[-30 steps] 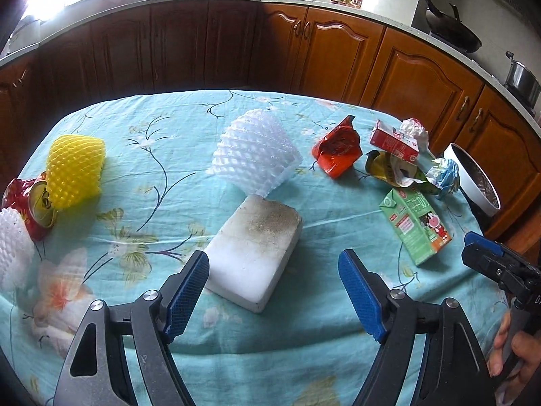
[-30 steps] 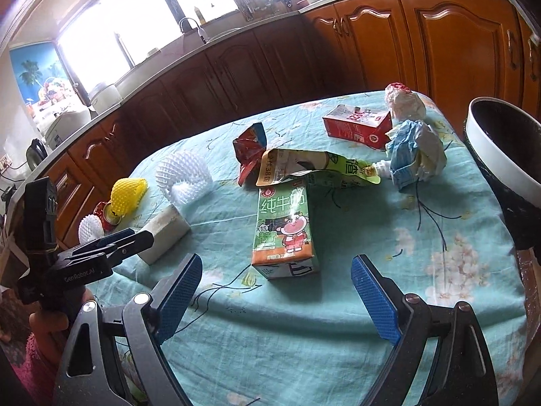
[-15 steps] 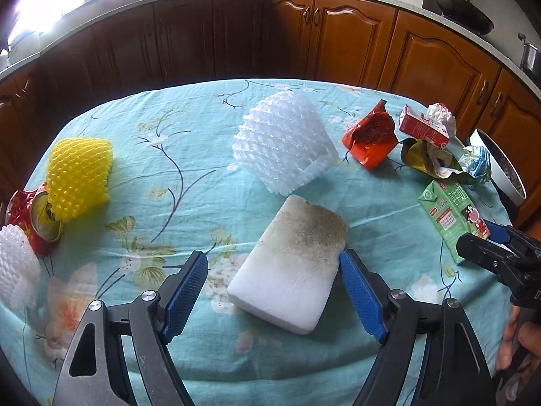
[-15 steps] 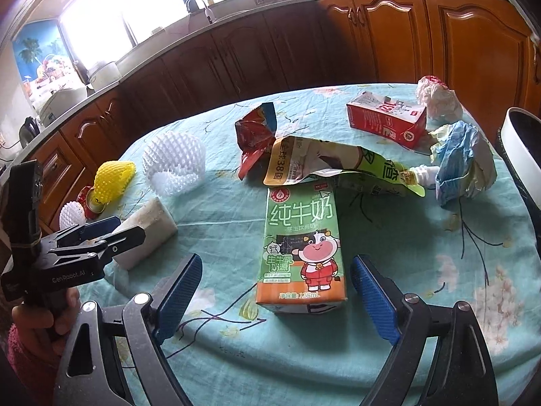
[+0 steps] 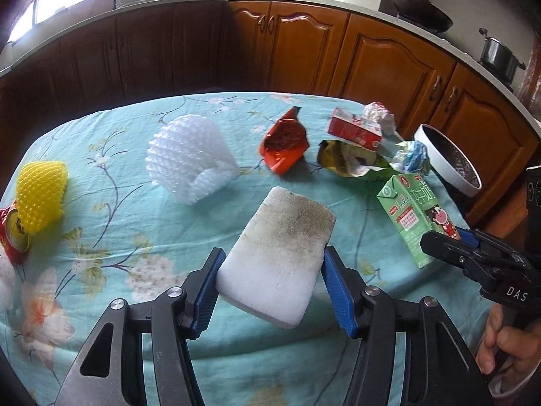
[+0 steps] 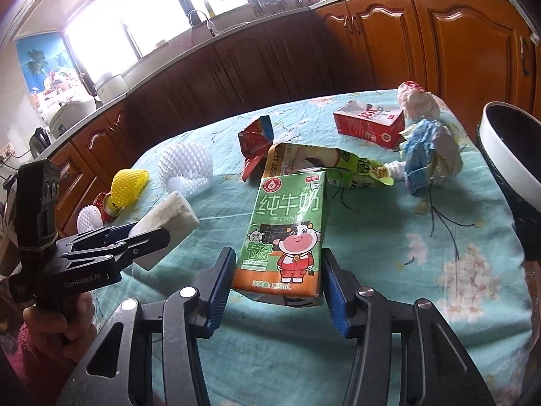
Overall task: Collect trash
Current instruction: 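Grasp the white foam block with the left gripper while the right gripper grasps the green milk carton, then carry the foam block and milk carton with both grippers over the bin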
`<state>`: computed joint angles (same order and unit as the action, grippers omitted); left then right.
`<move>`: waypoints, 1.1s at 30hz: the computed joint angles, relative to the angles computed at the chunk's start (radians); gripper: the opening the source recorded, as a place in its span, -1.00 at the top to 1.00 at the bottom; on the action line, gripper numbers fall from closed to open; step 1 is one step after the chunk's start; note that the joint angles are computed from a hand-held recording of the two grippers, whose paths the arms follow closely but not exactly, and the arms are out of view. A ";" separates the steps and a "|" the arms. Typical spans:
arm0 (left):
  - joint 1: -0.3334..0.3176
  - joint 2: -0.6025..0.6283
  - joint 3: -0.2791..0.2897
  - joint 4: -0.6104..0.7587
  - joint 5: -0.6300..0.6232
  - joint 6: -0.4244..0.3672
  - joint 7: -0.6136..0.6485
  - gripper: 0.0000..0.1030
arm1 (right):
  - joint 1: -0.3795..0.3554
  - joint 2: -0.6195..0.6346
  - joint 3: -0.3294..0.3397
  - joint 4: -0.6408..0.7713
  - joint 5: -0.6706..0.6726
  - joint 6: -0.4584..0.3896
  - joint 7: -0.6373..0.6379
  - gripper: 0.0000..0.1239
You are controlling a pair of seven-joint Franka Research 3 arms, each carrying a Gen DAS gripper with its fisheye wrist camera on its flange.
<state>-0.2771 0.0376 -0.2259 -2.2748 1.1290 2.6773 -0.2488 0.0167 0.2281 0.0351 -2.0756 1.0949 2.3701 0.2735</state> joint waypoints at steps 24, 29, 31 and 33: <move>-0.139 0.321 0.076 0.413 -0.055 0.108 0.251 -0.10 | -0.170 0.029 -0.078 0.084 0.050 0.018 0.045 0.18; -0.170 0.394 0.098 0.518 -0.130 0.096 0.364 -0.10 | -0.197 0.062 -0.075 0.128 0.054 0.028 0.059 0.18; -0.178 0.425 0.106 0.558 -0.165 0.097 0.409 -0.10 | -0.206 0.078 -0.072 0.150 0.052 0.033 0.066 0.18; -0.188 0.453 0.116 0.596 -0.195 0.095 0.448 -0.10 | -0.217 0.095 -0.070 0.175 0.046 0.035 0.075 0.18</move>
